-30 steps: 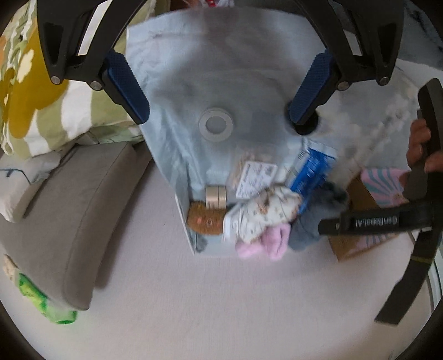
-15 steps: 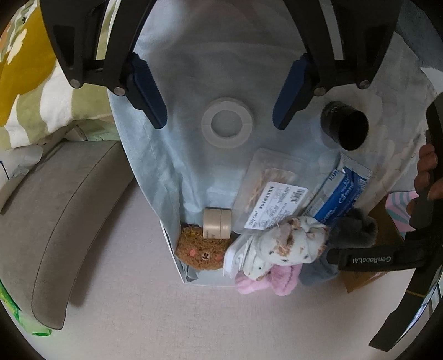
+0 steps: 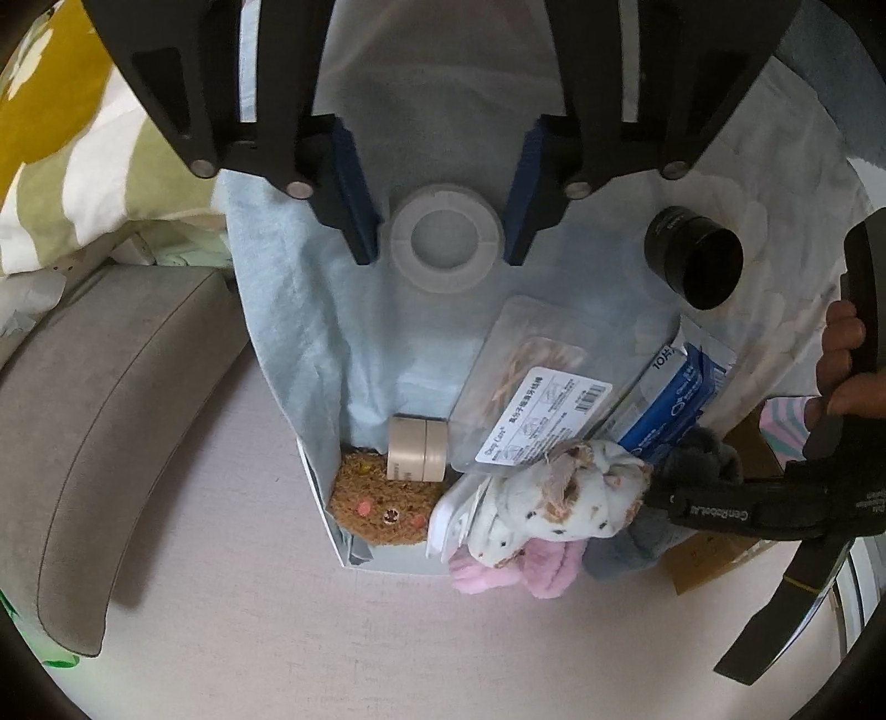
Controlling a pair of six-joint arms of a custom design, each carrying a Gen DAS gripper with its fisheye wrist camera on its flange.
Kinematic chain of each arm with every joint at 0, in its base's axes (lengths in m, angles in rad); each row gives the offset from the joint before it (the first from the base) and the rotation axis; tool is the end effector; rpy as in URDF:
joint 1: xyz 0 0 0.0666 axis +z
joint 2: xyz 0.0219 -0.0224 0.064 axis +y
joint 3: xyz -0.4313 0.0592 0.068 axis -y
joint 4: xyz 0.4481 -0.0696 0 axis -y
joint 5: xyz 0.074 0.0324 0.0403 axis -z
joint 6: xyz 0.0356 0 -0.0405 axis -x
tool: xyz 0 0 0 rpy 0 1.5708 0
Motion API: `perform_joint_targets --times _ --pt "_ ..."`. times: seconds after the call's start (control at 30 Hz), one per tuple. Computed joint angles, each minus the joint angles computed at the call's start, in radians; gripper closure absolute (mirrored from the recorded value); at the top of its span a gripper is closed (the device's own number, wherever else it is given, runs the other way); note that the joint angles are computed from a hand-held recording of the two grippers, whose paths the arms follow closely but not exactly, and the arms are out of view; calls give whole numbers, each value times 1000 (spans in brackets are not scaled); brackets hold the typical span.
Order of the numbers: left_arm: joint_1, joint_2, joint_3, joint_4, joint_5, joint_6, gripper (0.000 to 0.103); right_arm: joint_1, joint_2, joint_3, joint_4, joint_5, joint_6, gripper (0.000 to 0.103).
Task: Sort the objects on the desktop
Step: 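Grasp the grey plush slipper with the left gripper while the right gripper grasps the white tape roll, then lift the grey slipper with the left gripper while the right gripper lifts the tape roll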
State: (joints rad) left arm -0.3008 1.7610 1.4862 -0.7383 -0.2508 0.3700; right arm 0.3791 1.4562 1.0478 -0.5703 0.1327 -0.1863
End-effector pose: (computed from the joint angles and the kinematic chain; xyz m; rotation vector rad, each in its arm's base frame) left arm 0.6317 -0.1871 0.3275 -0.1791 2.5304 0.0629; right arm 0.4777 0.1848 0.2981 -0.1930 2.5301 0.0540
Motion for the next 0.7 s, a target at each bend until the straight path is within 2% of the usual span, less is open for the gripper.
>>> perform_joint_targets --times 0.13,0.47,0.7 --pt "2 3 2 0 8 -5 67 20 -23 -15 29 45 11 63" --pt "15 12 10 3 42 -8 70 38 -48 -27 15 83 19 63" --pt "17 17 18 -6 47 -18 70 33 -66 -46 6 64 10 63"
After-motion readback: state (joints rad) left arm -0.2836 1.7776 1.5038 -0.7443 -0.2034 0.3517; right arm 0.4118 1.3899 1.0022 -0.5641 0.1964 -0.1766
